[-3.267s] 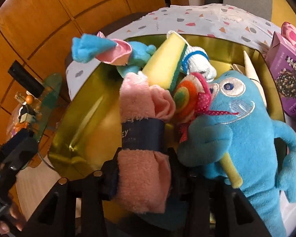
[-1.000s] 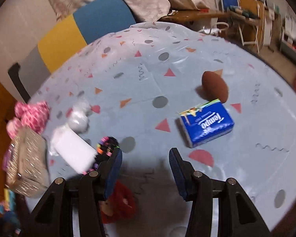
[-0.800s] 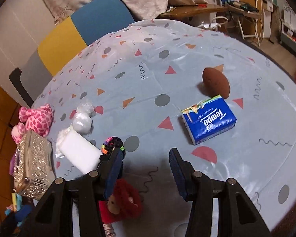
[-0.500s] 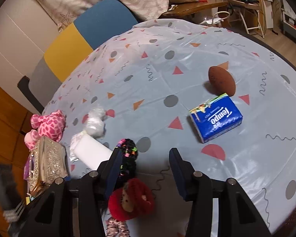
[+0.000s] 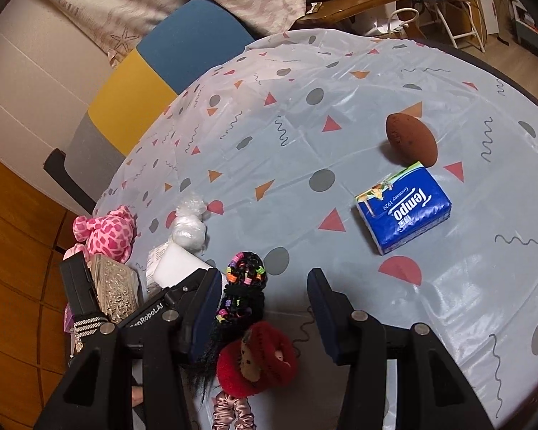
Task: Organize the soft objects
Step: 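Grasp the white foam block with the left tool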
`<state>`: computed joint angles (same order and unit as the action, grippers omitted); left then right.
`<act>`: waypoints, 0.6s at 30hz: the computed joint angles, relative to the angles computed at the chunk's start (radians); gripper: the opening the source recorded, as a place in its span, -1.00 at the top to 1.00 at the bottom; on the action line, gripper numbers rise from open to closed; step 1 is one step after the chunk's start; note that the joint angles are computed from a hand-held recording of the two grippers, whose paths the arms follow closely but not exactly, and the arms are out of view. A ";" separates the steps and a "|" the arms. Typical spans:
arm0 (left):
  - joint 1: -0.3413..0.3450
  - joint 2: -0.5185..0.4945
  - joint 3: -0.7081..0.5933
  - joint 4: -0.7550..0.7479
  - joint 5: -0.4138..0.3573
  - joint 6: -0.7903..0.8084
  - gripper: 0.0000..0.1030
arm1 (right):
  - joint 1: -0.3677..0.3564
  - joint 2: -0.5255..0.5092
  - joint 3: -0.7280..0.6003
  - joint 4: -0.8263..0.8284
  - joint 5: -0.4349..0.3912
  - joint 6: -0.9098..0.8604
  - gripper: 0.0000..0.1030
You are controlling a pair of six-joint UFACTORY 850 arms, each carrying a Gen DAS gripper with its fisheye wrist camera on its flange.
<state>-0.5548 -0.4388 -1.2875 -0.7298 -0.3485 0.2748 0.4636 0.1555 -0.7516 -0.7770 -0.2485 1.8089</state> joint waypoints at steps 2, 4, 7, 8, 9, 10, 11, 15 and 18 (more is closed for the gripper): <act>0.004 -0.002 -0.001 -0.055 -0.006 0.068 0.36 | 0.000 -0.003 -0.001 0.000 -0.003 -0.004 0.03; 0.002 0.015 0.012 -0.094 0.009 0.125 0.50 | 0.004 -0.006 -0.004 0.001 -0.013 -0.007 0.03; -0.015 0.070 0.044 -0.058 0.061 0.173 0.55 | 0.003 -0.013 -0.006 0.037 -0.013 -0.044 0.03; -0.015 0.088 0.055 -0.085 0.061 0.219 0.56 | 0.000 -0.015 -0.006 0.049 -0.008 -0.056 0.03; -0.017 0.111 0.073 -0.108 0.066 0.262 0.56 | -0.002 -0.020 -0.007 0.070 -0.003 -0.078 0.03; -0.024 0.148 0.101 -0.109 0.089 0.305 0.56 | -0.003 -0.023 -0.008 0.089 0.003 -0.099 0.03; -0.029 0.176 0.125 -0.119 0.109 0.347 0.56 | -0.004 -0.027 -0.009 0.110 0.012 -0.123 0.03; -0.024 0.276 0.215 -0.256 0.116 0.545 0.56 | -0.008 -0.047 -0.014 0.237 0.068 -0.275 0.03; -0.018 0.359 0.296 -0.331 0.111 0.662 0.56 | 0.000 -0.070 -0.030 0.323 0.086 -0.392 0.03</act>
<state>-0.5730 -0.0797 -0.9918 -1.0610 -0.2371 0.9366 0.4636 0.0850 -0.7819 -0.4538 -0.1620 1.4166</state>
